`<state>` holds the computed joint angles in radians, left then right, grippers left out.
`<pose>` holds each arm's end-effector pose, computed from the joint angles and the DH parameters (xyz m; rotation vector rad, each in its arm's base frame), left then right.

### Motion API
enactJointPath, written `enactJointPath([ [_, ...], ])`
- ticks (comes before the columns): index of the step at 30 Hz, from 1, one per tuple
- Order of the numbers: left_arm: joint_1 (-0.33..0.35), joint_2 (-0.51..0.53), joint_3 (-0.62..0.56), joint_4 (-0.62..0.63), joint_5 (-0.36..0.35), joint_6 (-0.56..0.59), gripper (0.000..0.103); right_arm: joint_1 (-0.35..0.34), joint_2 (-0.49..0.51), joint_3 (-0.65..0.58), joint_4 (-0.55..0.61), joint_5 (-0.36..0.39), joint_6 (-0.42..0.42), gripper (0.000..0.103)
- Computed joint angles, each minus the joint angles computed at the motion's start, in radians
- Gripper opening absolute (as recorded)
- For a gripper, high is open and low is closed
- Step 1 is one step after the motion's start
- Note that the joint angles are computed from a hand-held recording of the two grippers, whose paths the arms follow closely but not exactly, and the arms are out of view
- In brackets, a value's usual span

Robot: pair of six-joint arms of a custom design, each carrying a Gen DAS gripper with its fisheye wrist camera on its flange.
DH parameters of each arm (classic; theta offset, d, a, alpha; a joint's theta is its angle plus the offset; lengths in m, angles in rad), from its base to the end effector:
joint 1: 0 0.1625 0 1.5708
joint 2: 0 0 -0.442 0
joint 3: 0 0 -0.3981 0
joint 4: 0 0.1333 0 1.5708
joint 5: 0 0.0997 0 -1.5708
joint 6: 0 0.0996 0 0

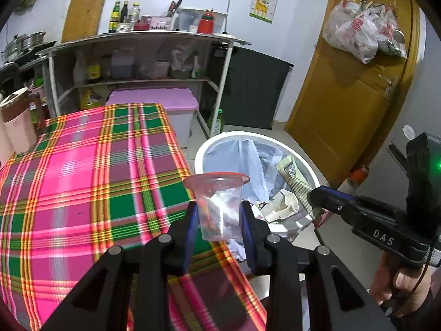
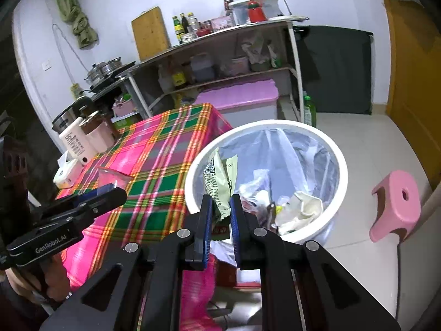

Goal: Collect trash
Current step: 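Carry the cup with the left gripper while the right gripper carries the wrapper over the bin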

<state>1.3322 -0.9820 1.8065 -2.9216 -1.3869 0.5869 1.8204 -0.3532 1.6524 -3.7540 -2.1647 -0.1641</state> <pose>-0.0067 -0.6685 0.2032 1.0557 2.5836 -0.6957 0.2354 -0.6093 -0.0434 0.1501 -2.3771 1.1453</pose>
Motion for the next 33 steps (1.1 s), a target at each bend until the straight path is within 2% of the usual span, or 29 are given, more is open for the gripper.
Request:
enactJointPath([
  [15, -0.016, 0.098, -0.077, 0.066, -0.008, 0.008, 0.032, -0.053, -0.011, 0.009, 0.037, -0.009, 0.055, 0.013],
  [29, -0.020, 0.155, -0.135, 0.091, 0.006, 0.003, 0.032, -0.075, -0.009, -0.025, 0.098, -0.007, 0.061, 0.014],
  [33, -0.020, 0.157, -0.138, 0.091, 0.005, 0.001, 0.038, -0.070, -0.003, -0.038, 0.099, -0.015, 0.050, 0.016],
])
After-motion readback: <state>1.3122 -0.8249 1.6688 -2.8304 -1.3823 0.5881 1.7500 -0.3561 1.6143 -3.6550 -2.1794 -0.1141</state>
